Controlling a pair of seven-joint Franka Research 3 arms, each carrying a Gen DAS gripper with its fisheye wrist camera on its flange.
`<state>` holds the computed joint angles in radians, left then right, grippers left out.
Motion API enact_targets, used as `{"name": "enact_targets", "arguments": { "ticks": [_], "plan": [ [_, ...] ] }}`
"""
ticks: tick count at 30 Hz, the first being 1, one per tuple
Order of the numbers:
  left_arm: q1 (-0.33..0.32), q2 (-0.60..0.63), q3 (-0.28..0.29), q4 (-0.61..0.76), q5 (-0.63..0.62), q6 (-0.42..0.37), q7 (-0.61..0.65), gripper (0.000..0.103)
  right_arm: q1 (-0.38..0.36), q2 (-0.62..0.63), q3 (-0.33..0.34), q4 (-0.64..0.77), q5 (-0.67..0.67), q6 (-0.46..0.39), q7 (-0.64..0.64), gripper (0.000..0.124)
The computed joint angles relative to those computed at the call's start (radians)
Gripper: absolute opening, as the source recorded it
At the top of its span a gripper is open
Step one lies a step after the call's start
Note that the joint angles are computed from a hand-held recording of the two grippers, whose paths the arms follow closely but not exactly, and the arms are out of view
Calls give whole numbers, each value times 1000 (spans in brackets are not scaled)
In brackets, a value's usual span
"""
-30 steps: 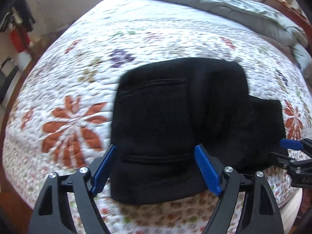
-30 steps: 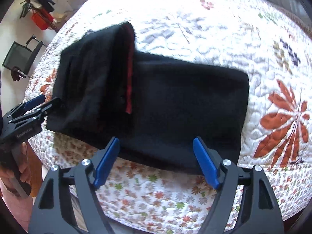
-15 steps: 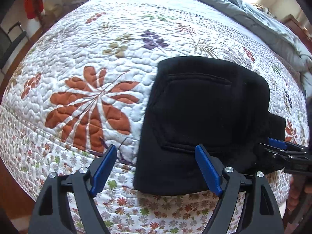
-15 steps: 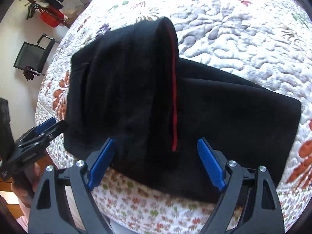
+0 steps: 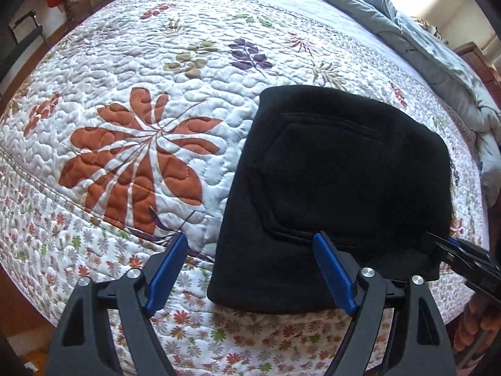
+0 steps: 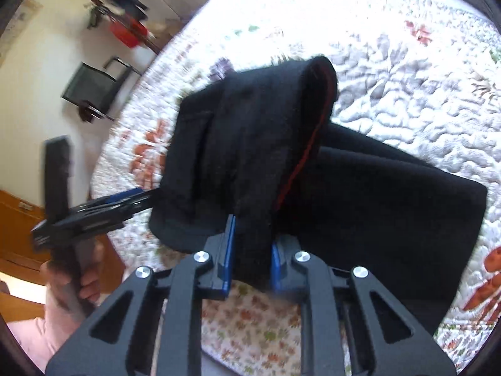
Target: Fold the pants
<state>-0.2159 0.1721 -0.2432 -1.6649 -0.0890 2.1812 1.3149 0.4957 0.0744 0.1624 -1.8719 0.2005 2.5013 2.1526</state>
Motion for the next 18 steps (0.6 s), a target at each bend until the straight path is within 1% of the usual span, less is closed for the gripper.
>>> {"name": "enact_targets", "arguments": {
  "ticks": [1,5,10,13,18],
  "plan": [
    [2,0,-2,1,-11,4,2,83,1,-33,-1,-29,-6,17,10,18],
    [1,9,-9,13,-51,7,4,83,-16,-146,2,-115,-53,24,53,18],
    [-21,35,-23,43,-40,-3,14,83,-53,-258,11,-200,-76,-22,78,18],
    [-33,49,-31,58,-38,-10,22,83,-73,-321,16,-266,-63,-33,89,18],
    [-50,65,-39,71,-30,-23,32,83,-104,-385,33,-351,-57,-29,144,19]
  ]
}}
